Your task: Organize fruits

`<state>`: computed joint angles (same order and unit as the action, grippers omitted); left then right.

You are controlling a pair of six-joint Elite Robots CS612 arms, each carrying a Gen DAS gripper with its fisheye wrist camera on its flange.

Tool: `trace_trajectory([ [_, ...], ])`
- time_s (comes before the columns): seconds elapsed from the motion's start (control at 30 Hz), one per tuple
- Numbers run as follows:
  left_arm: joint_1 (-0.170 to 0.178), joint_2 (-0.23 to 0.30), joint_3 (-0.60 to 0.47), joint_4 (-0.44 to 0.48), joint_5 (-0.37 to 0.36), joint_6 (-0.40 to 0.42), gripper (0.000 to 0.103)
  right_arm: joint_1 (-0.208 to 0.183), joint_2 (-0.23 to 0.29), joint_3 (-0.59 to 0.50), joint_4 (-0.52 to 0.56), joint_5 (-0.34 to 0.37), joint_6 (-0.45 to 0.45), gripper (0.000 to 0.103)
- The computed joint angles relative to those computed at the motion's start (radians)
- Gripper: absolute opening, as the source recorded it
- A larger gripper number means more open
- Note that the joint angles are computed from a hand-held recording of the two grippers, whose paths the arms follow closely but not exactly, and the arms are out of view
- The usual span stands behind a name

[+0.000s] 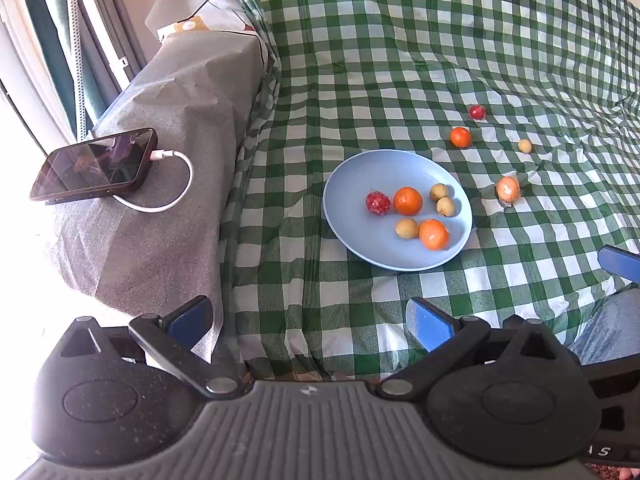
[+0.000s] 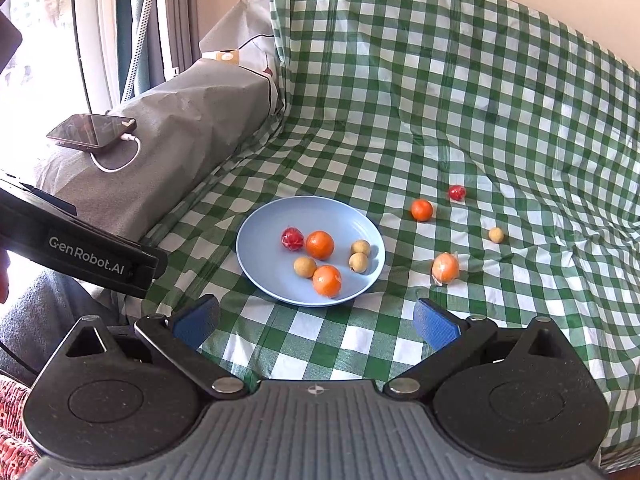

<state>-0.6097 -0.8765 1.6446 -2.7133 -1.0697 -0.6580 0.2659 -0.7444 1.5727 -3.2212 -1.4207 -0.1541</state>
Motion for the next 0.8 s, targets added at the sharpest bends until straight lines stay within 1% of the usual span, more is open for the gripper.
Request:
trace_trajectory([
  [0.2,0.005,0.008,-0.019,0.029,-0.003,-0.001,0.103,-0.004,0.008,-0.012,0.014,0.001,0.017,0.102],
  [0.47,0.013,0.031,-0.072,0.072,-0.016,0.004,0.103,-0.016,0.025,-0.035,0.033,-0.013,0.089,0.102],
  [0.6,0.016,0.053,-0.119,0.082,-0.024,0.028,0.103,-0.026,0.035,-0.044,0.026,-0.041,0.132,0.102],
  [0.7,0.018,0.077,-0.167,0.083,-0.030,0.053,0.103,-0.037,0.045,-0.056,0.020,-0.081,0.164,0.102],
  [0.8,0.021,0.113,-0.236,0.099,-0.033,0.086,0.103,-0.052,0.059,-0.075,0.015,-0.130,0.193,0.102],
])
